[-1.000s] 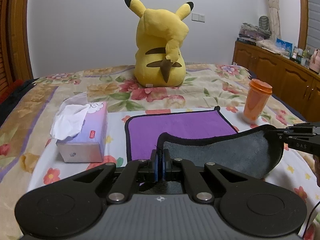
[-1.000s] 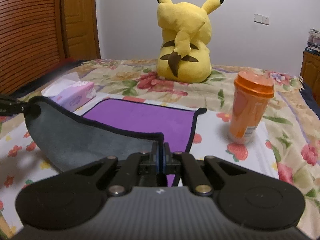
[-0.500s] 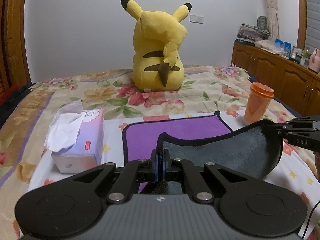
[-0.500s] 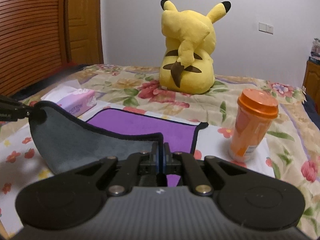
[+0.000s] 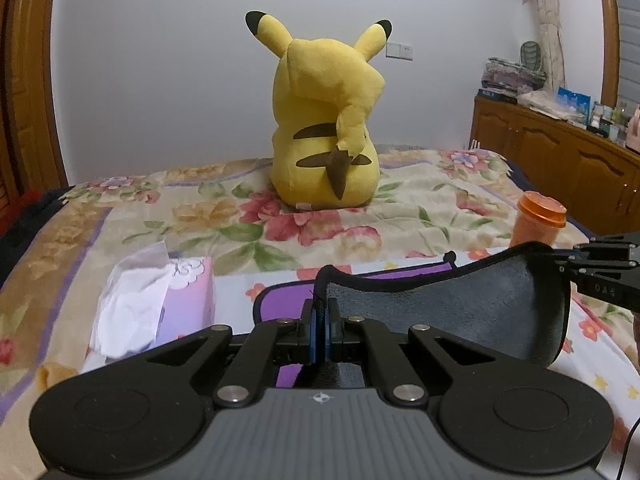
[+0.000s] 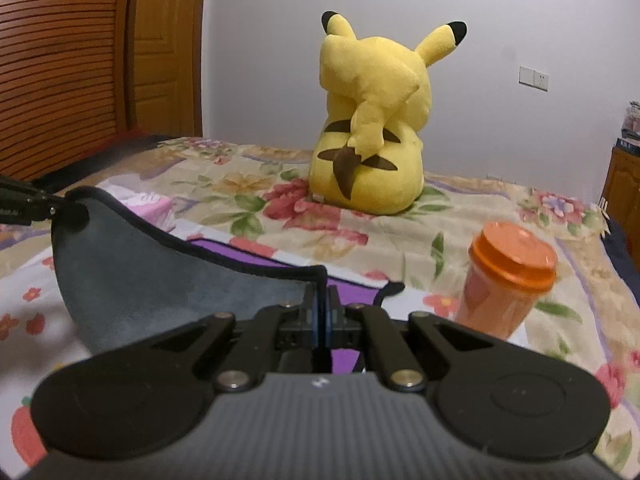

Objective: Fold towel

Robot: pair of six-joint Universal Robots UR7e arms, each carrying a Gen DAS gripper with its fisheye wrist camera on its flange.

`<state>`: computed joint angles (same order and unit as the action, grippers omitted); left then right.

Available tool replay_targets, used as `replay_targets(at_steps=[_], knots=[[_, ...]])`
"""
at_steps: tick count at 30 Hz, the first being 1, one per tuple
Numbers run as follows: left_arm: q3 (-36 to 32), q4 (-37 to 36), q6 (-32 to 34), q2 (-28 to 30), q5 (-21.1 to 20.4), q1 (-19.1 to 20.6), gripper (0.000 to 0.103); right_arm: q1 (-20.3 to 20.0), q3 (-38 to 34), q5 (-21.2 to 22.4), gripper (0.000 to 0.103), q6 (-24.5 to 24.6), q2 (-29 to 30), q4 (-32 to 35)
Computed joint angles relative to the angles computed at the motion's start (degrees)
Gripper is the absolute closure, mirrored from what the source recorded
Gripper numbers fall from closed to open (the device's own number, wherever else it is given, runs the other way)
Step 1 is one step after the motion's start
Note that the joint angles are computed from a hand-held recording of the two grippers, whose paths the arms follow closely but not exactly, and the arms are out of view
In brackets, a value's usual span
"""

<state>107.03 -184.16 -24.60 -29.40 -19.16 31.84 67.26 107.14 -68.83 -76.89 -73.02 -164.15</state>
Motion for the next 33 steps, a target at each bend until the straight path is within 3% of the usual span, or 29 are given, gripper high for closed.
replay_targets(at_steps=[13,19,33], knots=[[-8.39,-9.27,16.03,3.41,0.06,4.5,0.096,2.92,-5.1,-1.46,0.099,-0.22,6.45,-5.1],[-12.34,-13.18,21.65,5.76,0.43,6.9,0.096,3.38,-7.57,-1.83,0.099,2.03,9.79,-7.37],[-17.17,-8.68,18.34,8.23,-2.66,13.56,0.096,3.45,-12.56,-4.35,0.099,0.84,17.32,-9.64]])
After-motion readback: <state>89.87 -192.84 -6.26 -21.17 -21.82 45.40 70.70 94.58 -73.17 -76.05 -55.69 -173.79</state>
